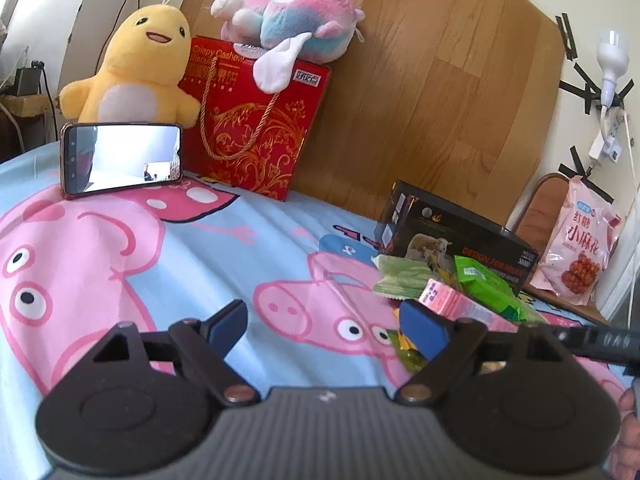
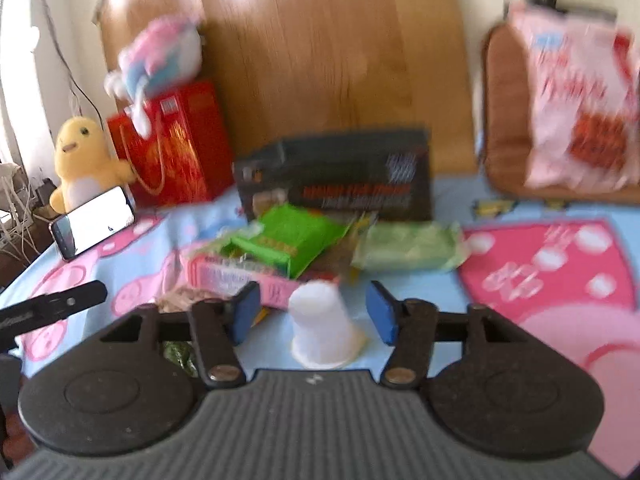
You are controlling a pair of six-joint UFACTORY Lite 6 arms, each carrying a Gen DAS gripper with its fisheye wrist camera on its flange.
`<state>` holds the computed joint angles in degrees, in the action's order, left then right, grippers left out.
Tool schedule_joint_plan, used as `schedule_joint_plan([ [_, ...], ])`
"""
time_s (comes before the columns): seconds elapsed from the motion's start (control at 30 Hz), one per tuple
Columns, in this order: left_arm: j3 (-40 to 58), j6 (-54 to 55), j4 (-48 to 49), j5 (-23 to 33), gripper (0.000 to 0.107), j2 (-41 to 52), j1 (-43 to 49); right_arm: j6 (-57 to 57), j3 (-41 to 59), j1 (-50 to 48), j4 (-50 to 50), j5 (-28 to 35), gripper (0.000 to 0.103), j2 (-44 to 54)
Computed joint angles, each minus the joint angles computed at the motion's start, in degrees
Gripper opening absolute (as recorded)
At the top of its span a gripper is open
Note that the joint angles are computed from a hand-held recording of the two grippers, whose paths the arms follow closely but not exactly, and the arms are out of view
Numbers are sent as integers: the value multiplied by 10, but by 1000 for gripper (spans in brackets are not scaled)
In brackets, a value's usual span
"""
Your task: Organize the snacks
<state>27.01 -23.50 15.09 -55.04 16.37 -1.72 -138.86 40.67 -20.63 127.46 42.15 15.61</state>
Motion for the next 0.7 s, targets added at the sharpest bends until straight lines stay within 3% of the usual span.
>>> schedule_joint_plan([
  [0.07, 0, -6, 10, 0, 86, 1, 5, 100, 29, -22, -61, 6, 35, 19],
  [0.23, 7, -15, 36, 5, 86, 3, 9, 357, 62, -201, -250, 151, 37, 94],
  [0.3, 8, -22, 50, 11, 86, 0, 10, 381, 33, -257, -281, 149, 53, 73],
  [0.37, -5, -32, 57, 15, 85, -23, 1, 309, -28, -295, -265, 130, 63, 12],
  [0.53, -23, -71, 116, 48, 85, -113, -82, 103, -136, -338, -279, 129, 68, -107],
  [0.7, 110, -117, 196, 142, 83, -44, -207, -81, -182, -306, -219, 93, 68, -130],
])
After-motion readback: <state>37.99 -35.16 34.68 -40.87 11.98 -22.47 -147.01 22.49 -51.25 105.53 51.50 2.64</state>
